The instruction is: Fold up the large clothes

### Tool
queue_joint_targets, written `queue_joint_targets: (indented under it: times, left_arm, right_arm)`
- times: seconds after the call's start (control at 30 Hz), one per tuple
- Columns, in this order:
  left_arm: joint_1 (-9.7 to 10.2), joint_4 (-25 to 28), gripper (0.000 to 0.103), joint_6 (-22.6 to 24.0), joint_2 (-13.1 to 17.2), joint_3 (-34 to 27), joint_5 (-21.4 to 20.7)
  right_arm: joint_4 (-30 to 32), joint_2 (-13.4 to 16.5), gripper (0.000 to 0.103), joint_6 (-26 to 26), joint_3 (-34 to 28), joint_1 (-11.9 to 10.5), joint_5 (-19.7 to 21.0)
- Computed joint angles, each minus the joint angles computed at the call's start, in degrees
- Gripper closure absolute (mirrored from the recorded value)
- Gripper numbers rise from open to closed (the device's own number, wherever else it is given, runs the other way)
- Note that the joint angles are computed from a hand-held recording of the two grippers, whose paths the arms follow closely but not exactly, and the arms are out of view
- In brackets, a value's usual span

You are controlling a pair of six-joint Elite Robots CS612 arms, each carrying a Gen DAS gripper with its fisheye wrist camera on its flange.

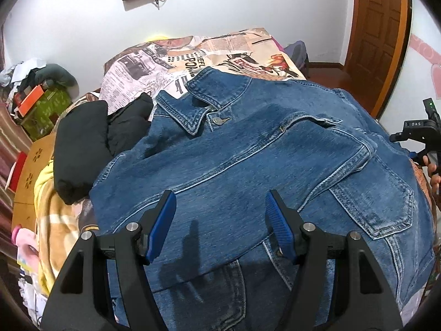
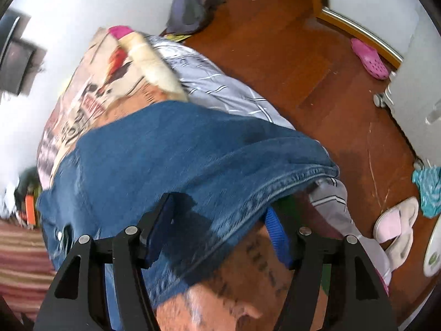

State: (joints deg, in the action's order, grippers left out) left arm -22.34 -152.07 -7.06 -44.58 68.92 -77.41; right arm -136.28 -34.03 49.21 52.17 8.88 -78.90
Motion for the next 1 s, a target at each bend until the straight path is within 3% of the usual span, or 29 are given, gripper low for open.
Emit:
queue_joint_targets:
  times: [0.1, 0.13, 0.27, 0.33, 0.43, 0.7, 1.0]
  left_arm:
    - [-0.13, -0.7, 0.037, -0.1, -0.1, 0.3, 1.5]
    - [-0.11, -0.8, 0.037, -0.2, -0.2, 0.5, 1.5]
    - [0.09, -1.2, 0.037, -0.5, -0.3, 0.6, 1.3]
    - [0.08, -1.3, 0.037, -0.6, -0.2, 0.7, 1.7]
    - [0.09, -1.9, 0.037, -0.9, -0.3, 1.0, 2.3]
    - [0.14, -2.7, 0.037, -1.1, -0.7, 1.5, 2.4]
    - [0.01, -3.1, 0.037, -0.2, -1.0, 2.0, 3.1]
  right_arm:
    - [-0.7, 0.1, 0.053, 0.9, -0.3, 0.4, -3.1]
    - [-0.7, 0.1, 0.063, 0.3, -0.6, 0.7, -4.5]
    - [0.3, 0.2, 0.086, -7.8, -2.5, 2.2, -11.8]
    - [-0.9, -0.2, 0.09, -10.5, -2.4, 2.6, -13.8]
    - [-4.3, -1.2, 0.092, -12.5, -1.4, 2.9, -15.0]
    - [-16.9, -3.4, 0.094, -18.7, -0.1, 4.3, -12.4]
    - [-15.0, -1.0, 0.094, -32.7, -4.9, 7.2, -7.4]
